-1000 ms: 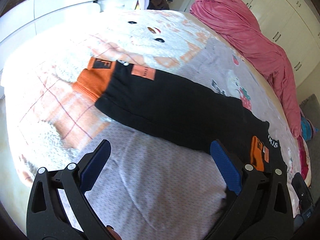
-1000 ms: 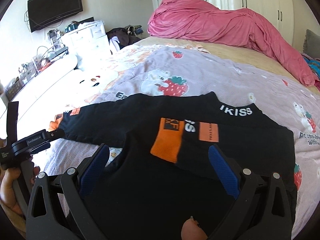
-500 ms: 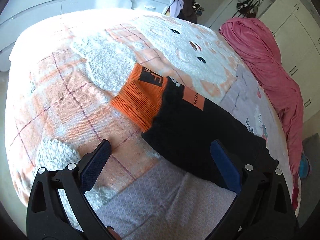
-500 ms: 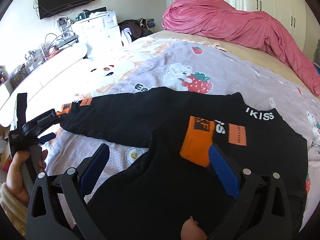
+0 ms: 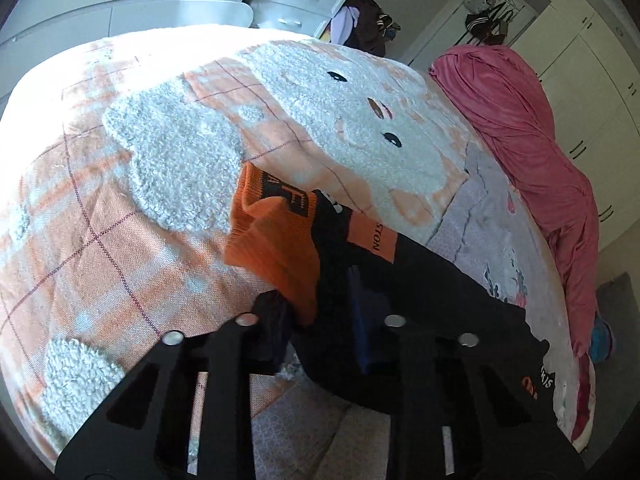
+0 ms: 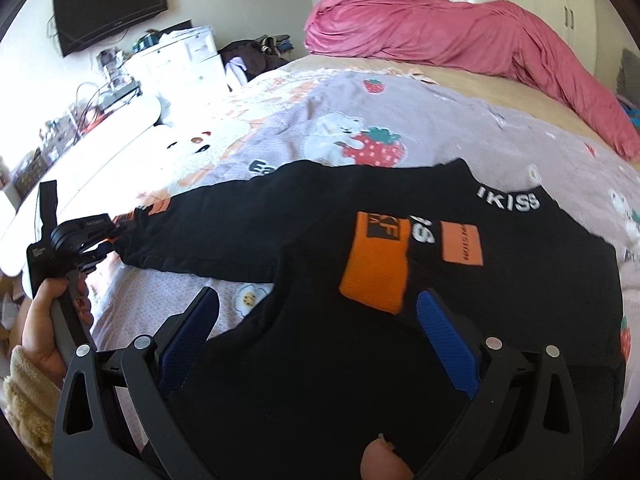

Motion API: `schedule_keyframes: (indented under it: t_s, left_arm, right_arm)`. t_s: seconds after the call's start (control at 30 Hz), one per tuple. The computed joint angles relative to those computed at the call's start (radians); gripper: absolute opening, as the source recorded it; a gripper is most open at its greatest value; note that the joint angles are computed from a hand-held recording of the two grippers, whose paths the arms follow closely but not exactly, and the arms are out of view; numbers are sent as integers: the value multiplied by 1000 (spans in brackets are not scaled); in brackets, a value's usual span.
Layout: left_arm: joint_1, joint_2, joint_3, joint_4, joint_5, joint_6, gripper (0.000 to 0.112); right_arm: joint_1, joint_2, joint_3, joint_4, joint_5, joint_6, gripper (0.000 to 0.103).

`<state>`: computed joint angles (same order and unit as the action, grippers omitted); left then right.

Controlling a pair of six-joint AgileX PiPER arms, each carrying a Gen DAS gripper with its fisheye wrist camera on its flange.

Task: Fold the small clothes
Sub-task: 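Grasp the second orange sleeve cuff with the left gripper, then fold the sleeve across the shirt body and open the left gripper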

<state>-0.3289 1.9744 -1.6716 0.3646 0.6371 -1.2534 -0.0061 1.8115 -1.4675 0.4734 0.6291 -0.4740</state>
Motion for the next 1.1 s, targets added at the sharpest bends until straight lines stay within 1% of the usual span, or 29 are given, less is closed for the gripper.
schedule_keyframes:
  t_s: [0.07,0.23,0.37,0.47,0.57,0.67,0.7,0.87,0.97,1.1]
  left_arm:
    - [-6,-23,11,-7,-18,10,10]
    - [-48,-80,-11,-5,-22,44,9]
    - [-105,-88,-94,28,9,53,8]
    - [-151,-84,-164,33,14,72,8]
    - [-188,-51,-258,11,49,123,7]
    - [-228,-4,-361,-50,81,195,6]
    - [-239,5,-375,-58,81,207,6]
    - [-302,85,-515,-105,135,292,6]
    - [-317,116,-558,-149,151,342,6]
    - [-349,203,-704,-204,236,409,6]
  right_arm:
    - [-19,-7,10,25,5,-7,99]
    - [-86,-34,39,98,26,-29,99]
    - [-145,-71,69,157,48,-52,99]
    - [-191,-104,96,180,50,-67,99]
    - [-243,-130,114,204,66,-82,99]
    - [-295,-158,142,231,72,-103,99]
    - [-317,-167,153,240,76,-111,99]
    - [-385,-204,204,259,74,-153,99]
    - [-429,-216,224,282,88,-178,99]
    - [-484,-219,235,304,113,-194,99]
